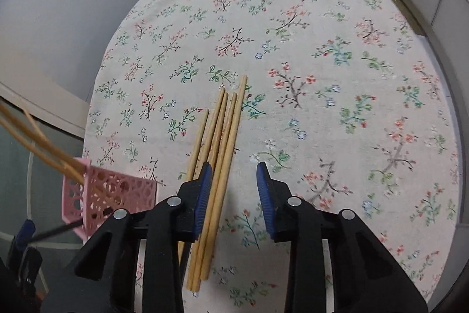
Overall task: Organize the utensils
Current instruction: 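Grasp another wooden chopstick with the right tool while the left tool returns to the pile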
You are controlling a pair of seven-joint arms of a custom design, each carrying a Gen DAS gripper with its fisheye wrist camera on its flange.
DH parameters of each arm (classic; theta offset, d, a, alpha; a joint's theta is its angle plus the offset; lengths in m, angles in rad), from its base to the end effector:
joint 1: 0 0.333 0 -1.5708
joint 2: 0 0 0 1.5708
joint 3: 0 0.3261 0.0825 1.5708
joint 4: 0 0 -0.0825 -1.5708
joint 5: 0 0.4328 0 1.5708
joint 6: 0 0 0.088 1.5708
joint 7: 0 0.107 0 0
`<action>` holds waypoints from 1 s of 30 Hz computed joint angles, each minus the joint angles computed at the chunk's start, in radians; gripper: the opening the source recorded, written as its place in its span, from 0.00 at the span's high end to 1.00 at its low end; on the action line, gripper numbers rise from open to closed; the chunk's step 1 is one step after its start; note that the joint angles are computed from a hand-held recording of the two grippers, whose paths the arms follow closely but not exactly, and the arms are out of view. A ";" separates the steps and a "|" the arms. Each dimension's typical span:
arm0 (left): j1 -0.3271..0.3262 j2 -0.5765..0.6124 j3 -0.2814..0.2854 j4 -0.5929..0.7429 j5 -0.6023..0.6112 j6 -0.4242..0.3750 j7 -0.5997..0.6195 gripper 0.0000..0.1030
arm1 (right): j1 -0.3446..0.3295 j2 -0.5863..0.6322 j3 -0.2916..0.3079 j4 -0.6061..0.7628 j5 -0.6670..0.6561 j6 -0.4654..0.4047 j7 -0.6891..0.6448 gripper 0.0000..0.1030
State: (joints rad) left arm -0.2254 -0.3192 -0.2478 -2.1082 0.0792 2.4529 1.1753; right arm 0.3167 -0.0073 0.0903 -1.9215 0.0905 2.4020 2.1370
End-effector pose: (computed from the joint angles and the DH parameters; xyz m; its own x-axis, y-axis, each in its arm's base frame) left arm 0.4865 -0.2664 0.6194 -0.1654 -0.9822 0.0895 -0.7864 0.0766 -0.6130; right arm 0.5905 0.2554 0.5384 -0.1396 -0.9367 -0.3212 -0.9025 0.2538 -0.3479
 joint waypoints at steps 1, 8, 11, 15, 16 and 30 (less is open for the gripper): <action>0.000 0.004 0.002 0.001 -0.004 -0.004 0.001 0.15 | 0.001 0.018 0.000 0.015 -0.005 -0.002 -0.001 0.73; -0.005 0.016 0.015 0.006 -0.044 -0.014 0.022 0.15 | 0.011 0.135 -0.007 0.119 -0.062 -0.042 0.034 0.86; -0.006 0.017 0.015 0.007 -0.049 -0.016 0.026 0.15 | 0.011 0.155 -0.005 0.128 -0.040 -0.037 0.034 0.87; -0.011 0.020 0.011 0.008 -0.053 -0.021 0.034 0.15 | 0.031 0.177 -0.010 0.163 -0.125 -0.073 0.048 0.91; -0.016 0.020 0.012 0.007 -0.059 -0.019 0.042 0.15 | 0.033 0.176 -0.010 0.163 -0.136 -0.078 0.043 0.91; -0.098 0.014 -0.050 -0.015 -0.020 0.000 0.131 0.26 | -0.026 -0.195 -0.019 -0.182 -0.014 0.053 0.067 0.94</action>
State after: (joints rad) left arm -0.3239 -0.3052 -0.2978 -2.1230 0.0592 2.4525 1.3061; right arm 0.2909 -0.2019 0.0712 -2.1037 0.0763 2.4553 2.2042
